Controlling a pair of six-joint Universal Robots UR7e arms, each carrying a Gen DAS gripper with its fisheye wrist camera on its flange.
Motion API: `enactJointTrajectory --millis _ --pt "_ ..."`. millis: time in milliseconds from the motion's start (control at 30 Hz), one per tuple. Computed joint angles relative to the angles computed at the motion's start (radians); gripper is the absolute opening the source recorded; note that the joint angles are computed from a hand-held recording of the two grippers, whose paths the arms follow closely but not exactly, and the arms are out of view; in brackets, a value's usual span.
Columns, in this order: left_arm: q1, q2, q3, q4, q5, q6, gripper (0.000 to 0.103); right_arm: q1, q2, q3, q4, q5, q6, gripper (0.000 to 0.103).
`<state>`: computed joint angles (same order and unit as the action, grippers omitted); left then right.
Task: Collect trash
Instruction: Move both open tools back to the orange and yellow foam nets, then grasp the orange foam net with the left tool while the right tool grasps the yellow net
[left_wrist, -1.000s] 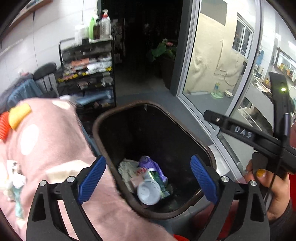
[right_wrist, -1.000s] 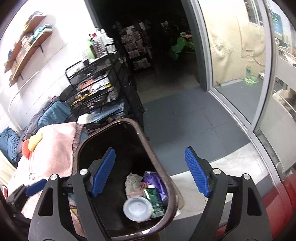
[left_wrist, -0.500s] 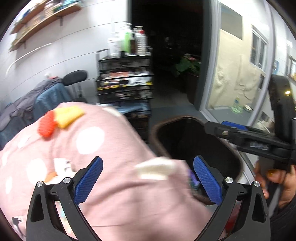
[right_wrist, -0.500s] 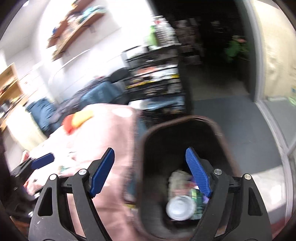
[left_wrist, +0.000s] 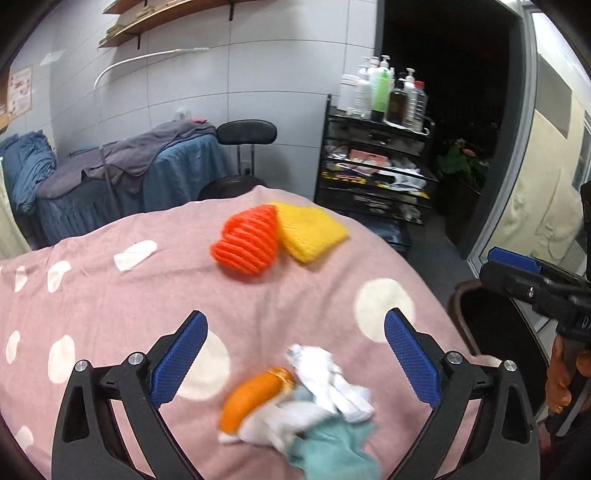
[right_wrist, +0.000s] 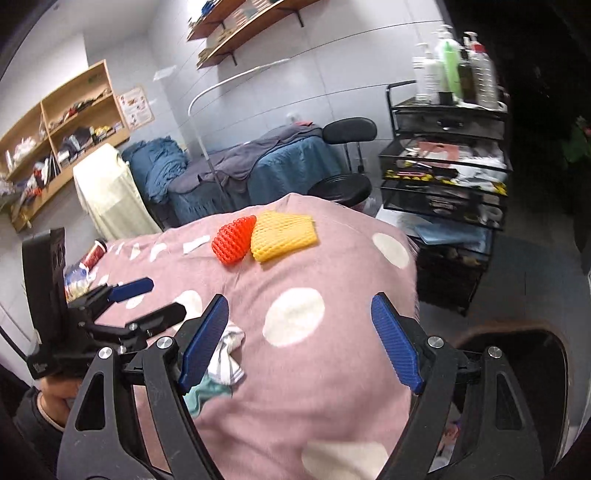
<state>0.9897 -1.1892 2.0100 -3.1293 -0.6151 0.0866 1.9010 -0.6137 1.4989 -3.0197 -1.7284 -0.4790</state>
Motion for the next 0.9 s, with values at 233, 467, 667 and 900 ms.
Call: enactJointTrajectory --millis 233,467,667,900 --pt "0.092 0.067 -0.150 0.054 -0.020 0.072 0.087 0.029 0.179 -0.245 0.125 -0.058 -0.104 0.073" --pt "0.150 0.130 -0.256 0.155 -0.027 0.093 0.042 0.031 0.271 -0.383 0.214 -0.072 -0.162 0.071" --pt "0.158 0.080 -0.201 0.137 -0.046 0.029 0.022 0.040 0.334 -0.482 0.266 -0.083 -0.203 0.071" --pt "0.115 0.039 -0.135 0.082 -0.004 0.038 0.022 0.058 0.437 -0.650 0.386 -0.180 -0.191 0.056"
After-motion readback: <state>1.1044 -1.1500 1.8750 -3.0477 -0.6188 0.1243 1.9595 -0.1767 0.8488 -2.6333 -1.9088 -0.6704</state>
